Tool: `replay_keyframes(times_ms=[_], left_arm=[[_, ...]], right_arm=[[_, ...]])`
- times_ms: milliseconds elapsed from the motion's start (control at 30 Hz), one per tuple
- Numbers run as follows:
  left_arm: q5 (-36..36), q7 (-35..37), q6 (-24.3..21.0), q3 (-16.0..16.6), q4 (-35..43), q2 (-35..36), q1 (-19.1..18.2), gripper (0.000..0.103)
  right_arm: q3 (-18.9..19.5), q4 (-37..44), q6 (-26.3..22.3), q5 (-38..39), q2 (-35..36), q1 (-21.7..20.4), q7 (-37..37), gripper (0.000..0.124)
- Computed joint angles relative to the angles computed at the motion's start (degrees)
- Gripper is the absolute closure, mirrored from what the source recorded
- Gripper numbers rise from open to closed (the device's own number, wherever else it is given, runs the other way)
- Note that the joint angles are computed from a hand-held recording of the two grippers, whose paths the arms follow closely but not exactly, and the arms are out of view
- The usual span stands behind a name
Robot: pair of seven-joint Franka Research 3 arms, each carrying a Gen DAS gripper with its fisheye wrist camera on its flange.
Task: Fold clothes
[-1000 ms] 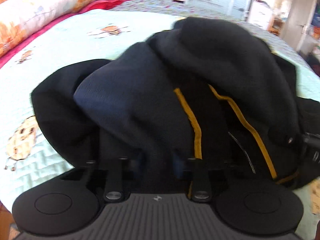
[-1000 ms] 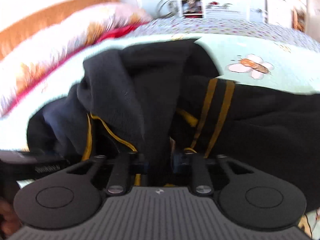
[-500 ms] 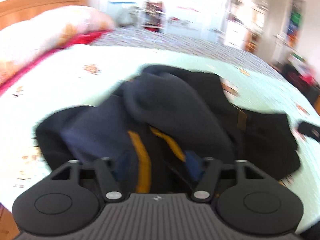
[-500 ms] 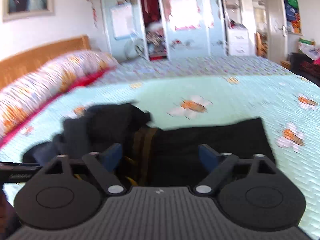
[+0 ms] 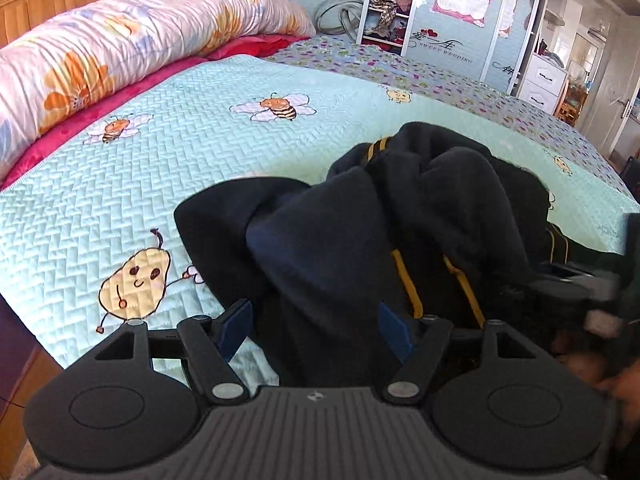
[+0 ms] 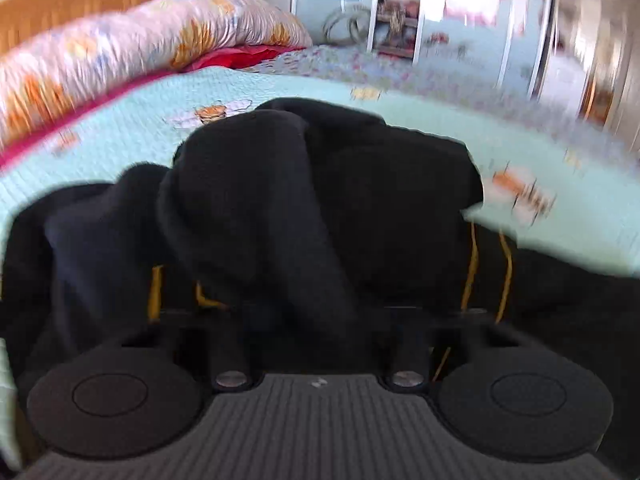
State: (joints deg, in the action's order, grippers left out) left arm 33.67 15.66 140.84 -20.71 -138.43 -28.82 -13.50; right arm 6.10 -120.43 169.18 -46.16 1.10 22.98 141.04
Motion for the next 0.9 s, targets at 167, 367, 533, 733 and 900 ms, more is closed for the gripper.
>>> replay_keyframes(times_ms=[167,367,533,733,900], left_arm=[[1.06,-1.36,0.46,-0.37,1.09,1.83,0.78,0.031],[4.61,-2.5,3.32,-1.61,4.2,3.95,0.88,0.031],[9.2,-2.02,5.13,-2.75,8.27,7.92,1.31,0.03],[9.53,-3.3,2.0,-0.87,9.9,10.47,0.63,0.03],[7.29,-4.02,-1.13,0.74,6.47,7.51,0.6,0.03]], right_arm=[[0.98,-12.94,6.91,-6.81,-14.37,-7.05,9.21,0.115],[6.7,-25.76,2.48,-11.52,-33.01,-19.48,14.68,0.12],[-5.65,-33.61,-3.05,3.21,-42.3,-8.85,-2.28,0.11],[0.52,-32.12,8.95,6.61,-37.44,-13.04,-0.28,0.043],[9.77,-21.81,13.6,6.38,-23.42,-16.77,-5.07,0.042]])
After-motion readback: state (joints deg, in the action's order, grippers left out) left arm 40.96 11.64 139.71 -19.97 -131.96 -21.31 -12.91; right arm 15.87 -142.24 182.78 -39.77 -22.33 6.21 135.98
